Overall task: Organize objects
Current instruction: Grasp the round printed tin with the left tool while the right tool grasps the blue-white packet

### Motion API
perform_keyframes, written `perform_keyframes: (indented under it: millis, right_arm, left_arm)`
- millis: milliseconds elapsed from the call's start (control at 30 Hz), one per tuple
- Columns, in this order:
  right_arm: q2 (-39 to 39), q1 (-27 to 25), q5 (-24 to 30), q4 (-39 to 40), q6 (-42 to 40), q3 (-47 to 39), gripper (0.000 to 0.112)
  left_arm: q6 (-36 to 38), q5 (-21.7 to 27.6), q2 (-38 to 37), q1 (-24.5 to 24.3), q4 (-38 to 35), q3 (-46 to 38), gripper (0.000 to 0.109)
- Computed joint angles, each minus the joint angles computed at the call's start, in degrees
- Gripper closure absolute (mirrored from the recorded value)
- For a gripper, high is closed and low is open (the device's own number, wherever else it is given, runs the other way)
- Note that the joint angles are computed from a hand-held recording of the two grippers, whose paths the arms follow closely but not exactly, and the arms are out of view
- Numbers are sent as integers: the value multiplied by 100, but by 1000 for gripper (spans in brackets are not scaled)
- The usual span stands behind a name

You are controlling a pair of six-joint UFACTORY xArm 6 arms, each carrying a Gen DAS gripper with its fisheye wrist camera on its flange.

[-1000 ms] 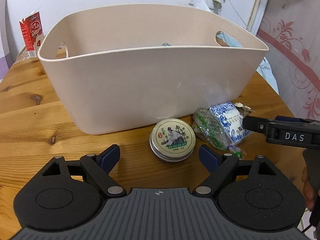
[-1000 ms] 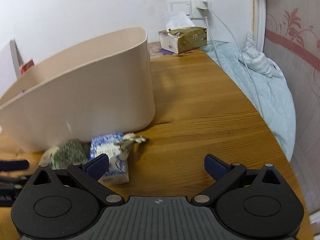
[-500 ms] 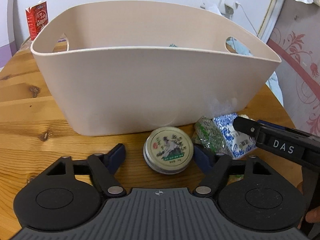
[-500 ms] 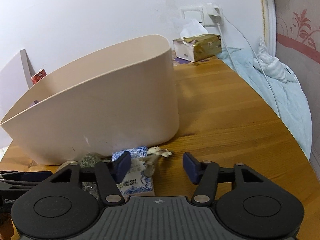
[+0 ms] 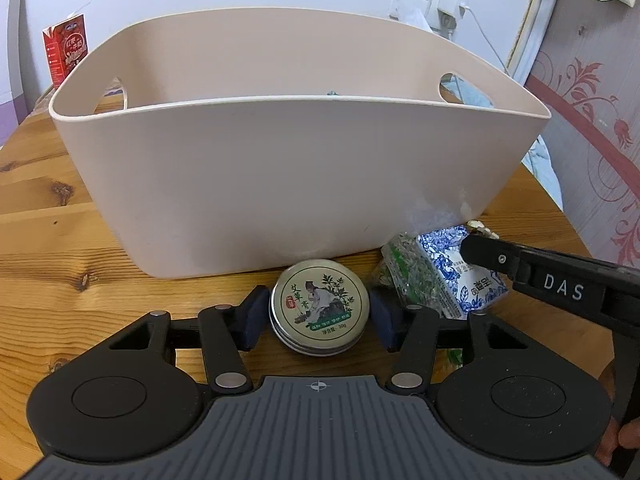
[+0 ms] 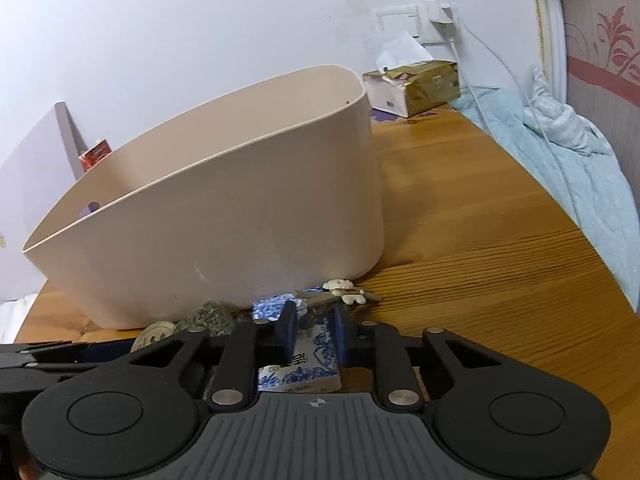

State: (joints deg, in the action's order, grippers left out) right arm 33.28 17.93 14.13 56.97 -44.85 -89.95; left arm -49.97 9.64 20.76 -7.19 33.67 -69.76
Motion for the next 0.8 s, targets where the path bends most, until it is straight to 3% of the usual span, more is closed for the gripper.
perform_keyframes:
  millis: [233,333,467,533,800]
  right_arm:
    - [8,-28,-216,-782,868,109,47]
    - [90,-69,-189,-793,881,14,46]
    - [269,-127,-91,-953,1123,-227,37]
    - [327,-124,-78,-1006,1168,-308,37]
    - [365,-80,13,-485,726,-414,63]
  left_arm:
    - [-532,12,-34,64,768,61,51]
    - [-875,125,-44,79,1213,41,42]
    - [-610,128,-37,86,912,32,42]
    - [-522,152,-19,80,827,2,43]
    - [-925,182,-70,102,1449,19,53]
